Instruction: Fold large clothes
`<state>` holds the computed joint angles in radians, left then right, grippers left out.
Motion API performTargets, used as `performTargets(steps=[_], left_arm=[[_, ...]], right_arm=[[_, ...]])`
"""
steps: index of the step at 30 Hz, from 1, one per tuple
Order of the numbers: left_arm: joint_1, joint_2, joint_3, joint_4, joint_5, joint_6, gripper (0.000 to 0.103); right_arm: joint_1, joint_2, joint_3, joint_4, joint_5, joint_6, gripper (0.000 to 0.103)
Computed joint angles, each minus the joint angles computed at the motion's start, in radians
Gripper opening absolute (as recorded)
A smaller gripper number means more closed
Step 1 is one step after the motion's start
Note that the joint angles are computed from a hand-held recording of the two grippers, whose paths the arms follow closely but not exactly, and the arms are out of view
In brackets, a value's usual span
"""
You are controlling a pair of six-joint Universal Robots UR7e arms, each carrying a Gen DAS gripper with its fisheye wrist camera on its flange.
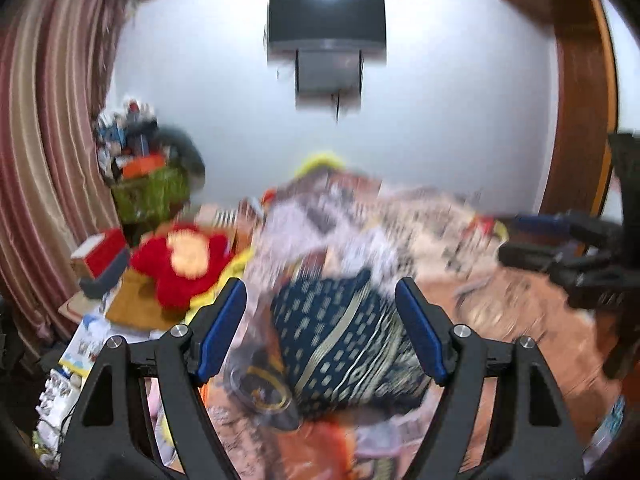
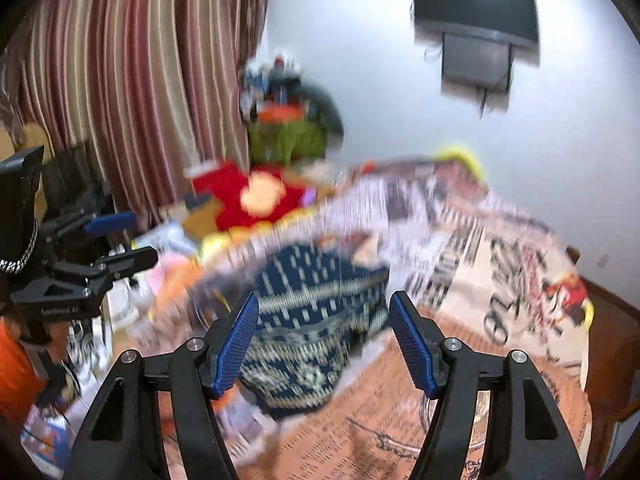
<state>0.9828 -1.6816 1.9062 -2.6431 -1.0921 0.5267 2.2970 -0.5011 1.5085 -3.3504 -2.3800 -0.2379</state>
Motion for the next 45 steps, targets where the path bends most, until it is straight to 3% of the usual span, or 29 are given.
performTargets(steps=[5, 11, 16, 24, 33, 45], left_arm=[[-0.1, -0.093, 0.056, -0.087, 0.0, -0.024, 0.077], [-0.191, -0.174, 0.124, -0.161, 0.072, -0.063, 0.079], [-0.233, -0.225, 0.171, -0.178, 0.124, -0.098, 0.096], [-0.262, -0.255, 0.217, -0.182, 0.202, -0.102, 0.1], [-0.271, -0.272, 0.24, -0.167, 0.225, -0.121, 0.1], [-0.256, -0.261, 0.236, -0.165, 0.219, -0.132, 0.101]], right_arm=[[0.085, 0.031, -0.031, -0.206, -0.037, -0.112, 0.066], [0.161, 0.068, -0.059, -0.408, -0.074, -0.183, 0.074], [0.196, 0.099, -0.082, -0.503, -0.123, -0.198, 0.088], [0.224, 0.139, -0.113, -0.52, -0.22, -0.21, 0.103], [0.218, 0.137, -0.093, -0.463, -0.249, -0.142, 0.103], [0.217, 0.138, -0.088, -0.462, -0.252, -0.14, 0.103]])
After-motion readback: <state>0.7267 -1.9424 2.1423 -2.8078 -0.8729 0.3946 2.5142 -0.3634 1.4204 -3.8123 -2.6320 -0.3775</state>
